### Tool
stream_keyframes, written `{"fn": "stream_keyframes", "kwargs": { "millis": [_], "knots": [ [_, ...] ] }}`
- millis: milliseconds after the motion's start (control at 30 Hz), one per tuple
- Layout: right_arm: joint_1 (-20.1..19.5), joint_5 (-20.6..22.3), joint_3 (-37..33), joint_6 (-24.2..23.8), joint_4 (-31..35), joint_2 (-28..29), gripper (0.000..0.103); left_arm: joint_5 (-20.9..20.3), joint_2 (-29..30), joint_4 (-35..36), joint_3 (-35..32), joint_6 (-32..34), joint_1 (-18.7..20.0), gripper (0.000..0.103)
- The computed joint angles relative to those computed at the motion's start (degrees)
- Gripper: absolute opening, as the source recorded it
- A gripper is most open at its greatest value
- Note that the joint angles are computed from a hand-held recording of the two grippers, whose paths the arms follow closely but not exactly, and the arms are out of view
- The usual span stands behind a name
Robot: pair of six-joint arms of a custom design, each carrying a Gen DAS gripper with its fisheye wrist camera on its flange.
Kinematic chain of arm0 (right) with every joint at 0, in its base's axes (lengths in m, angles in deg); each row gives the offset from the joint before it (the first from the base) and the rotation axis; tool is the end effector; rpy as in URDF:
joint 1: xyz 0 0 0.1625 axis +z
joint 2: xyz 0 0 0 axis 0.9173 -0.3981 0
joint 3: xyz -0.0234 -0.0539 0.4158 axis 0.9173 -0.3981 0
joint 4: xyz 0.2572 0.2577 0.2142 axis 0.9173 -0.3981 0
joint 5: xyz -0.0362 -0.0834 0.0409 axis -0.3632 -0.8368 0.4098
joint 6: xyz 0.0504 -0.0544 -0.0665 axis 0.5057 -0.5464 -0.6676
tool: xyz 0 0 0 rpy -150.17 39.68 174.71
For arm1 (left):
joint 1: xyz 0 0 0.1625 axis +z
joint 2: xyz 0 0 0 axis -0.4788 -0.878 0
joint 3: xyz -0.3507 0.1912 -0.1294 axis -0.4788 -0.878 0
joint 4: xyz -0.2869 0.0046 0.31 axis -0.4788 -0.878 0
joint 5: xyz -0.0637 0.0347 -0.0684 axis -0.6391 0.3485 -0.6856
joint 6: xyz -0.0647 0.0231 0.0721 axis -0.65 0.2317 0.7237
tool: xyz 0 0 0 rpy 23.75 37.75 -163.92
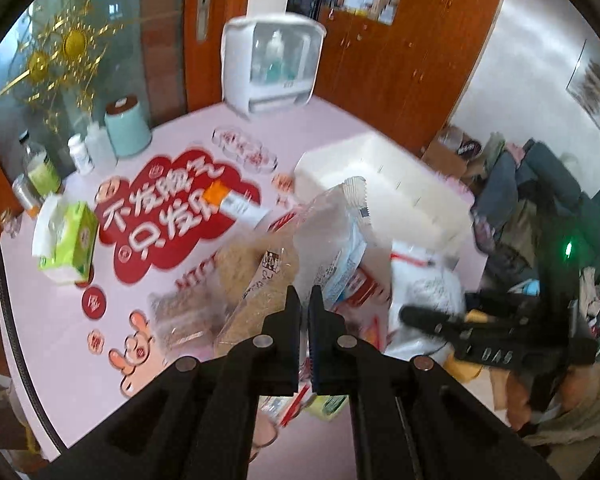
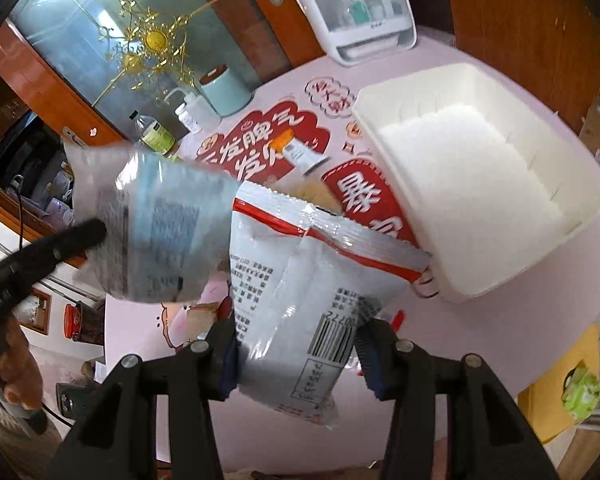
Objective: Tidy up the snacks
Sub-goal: 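Lift both held bags and carry them over the white tray, then open both grippers to drop the bags into the white tray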
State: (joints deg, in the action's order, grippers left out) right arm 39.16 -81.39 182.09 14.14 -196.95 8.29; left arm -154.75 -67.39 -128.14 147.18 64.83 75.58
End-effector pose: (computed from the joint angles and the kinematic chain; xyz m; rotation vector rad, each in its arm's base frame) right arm 0.2144 -0.4989 0.2777 -0.2589 -2.4961 0.9021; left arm -0.3773 -0.6475 0.2014 1.2220 2.5615 -0.2602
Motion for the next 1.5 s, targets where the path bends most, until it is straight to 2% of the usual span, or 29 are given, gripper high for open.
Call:
{"fn": "stream_keyframes", "kwargs": {
  "millis": [333, 533, 733, 900, 1133, 1500],
  "knots": [
    [-1.9, -2.1, 1.1, -9.2, -1.5, -7.4, 0.048, -0.5, 7.1, -6.7, -5.6, -7.4, -4.9, 0.001],
    [-4.4, -3.2, 0.9, -15.5, -3.3, -11.0, 0.049, 2.0, 13.4, -8.7, -10.5, -10.4, -8.0, 0.001],
    [-9.3, -0.8, 0.1, -19.9, -3.9, -13.3, 0.049, 5.7, 21.0, -7.5, -17.2, -12.8, -9.9, 0.001],
    [-13.0, 1.8, -0.6, -21.4, -2.4, -14.5, 0.049, 6.8, 26.7, -4.0, -23.4, -15.4, -10.4, 0.001],
    [-17.0, 5.0, -2.1, -22.3, -0.4, -14.9, 0.049, 8.0, 31.7, -0.3, -28.8, -16.7, -10.6, 0.001],
    [-18.7, 5.0, -3.8, -23.8, 1.4, -13.8, 0.05, 10.8, 34.6, 2.2, -32.0, -17.4, -11.1, 0.002]
  ]
}}
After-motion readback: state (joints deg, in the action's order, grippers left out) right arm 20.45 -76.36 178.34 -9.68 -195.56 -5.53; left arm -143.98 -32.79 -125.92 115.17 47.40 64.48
